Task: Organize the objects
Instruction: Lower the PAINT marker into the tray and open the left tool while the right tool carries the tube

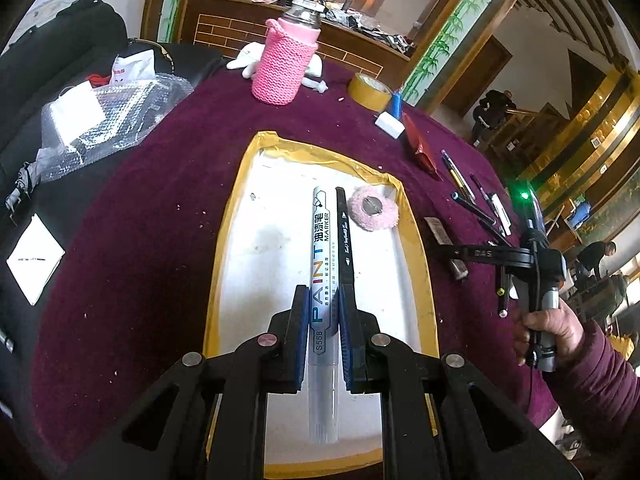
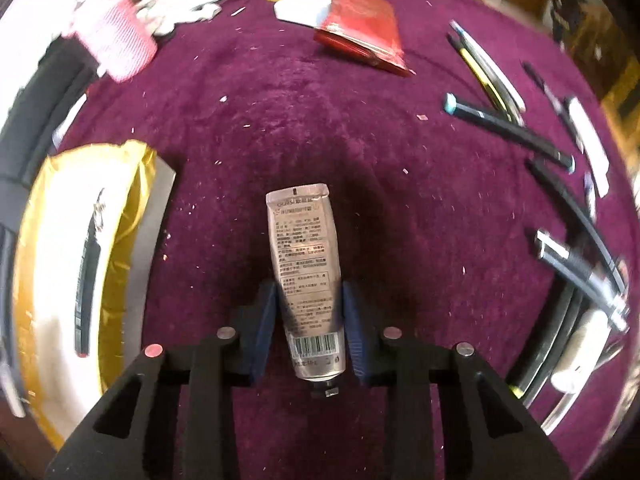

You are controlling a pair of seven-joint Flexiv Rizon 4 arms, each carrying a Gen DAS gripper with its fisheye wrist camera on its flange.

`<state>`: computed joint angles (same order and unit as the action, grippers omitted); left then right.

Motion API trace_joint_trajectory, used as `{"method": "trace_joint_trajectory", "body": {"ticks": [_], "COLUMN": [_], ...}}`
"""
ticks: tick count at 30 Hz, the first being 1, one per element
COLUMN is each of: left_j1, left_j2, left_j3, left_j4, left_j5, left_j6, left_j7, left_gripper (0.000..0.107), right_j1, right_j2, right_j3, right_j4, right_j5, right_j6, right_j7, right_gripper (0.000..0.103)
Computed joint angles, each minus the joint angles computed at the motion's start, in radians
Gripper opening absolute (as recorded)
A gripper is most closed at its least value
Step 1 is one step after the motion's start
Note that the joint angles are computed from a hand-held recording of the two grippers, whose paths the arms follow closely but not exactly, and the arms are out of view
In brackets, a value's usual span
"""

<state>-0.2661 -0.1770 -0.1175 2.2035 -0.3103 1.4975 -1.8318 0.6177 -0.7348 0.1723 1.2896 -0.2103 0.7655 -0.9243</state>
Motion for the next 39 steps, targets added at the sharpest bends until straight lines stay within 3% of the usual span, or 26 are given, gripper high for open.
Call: {"method": "trace_joint_trajectory", "body": {"ticks": [7, 12, 21, 23, 29, 32, 36, 39], "left_j1": [0.007, 0.0, -0.02, -0.01, -0.028, -0.016, 0.002, 0.009], "left_j2": [-0.037, -0.106, -0.248, -0.265, -0.303, -0.307, -0.285, -0.253], "left_j3": [0.01, 0.056, 0.115, 0.105, 0.134, 0.118, 0.086, 0.076], "left_j4": [-0.05, -0.156, -0.353, -0.369, -0.418, -0.419, -0.396, -0.365], "left_j5": [0.018, 0.101, 0.21, 0.205, 0.247, 0.246, 0.202, 0.178], "left_j6": [-0.032, -0.102, -0.237, -0.256, -0.306, -0.291, -0.259, -0.229], "left_j7": [0.018, 0.003, -0.045, -0.042, -0.095, -0.089, -0.062, -0.066], "left_gripper": [0.011, 0.011, 0.011, 0.011, 0.013, 0.023, 0.044, 0.044], "right_j1": [-0.1, -0.116, -0.026, 0.002, -0.026, -0.049, -0.078, -0.095], "right_j2": [0.065, 0.086, 0.03, 0.034, 0.01, 0.009, -0.007, -0.021], "right_j3": [0.086, 0.142, 0.112, 0.052, 0.037, 0.055, 0.092, 0.11], "right_j4": [0.073, 0.043, -0.09, -0.067, -0.054, -0.042, -0.061, -0.073], "right_j5": [0.189, 0.272, 0.229, 0.185, 0.165, 0.18, 0.221, 0.277], "right_j6": [0.137, 0.192, 0.12, 0.141, 0.096, 0.095, 0.08, 0.105], "right_j7": [0.016, -0.042, -0.103, -0.049, 0.012, 0.009, -0.029, -0.029], "right_gripper": [0.029, 0.019, 0.015, 0.015, 0.017, 0.029, 0.044, 0.047]}}
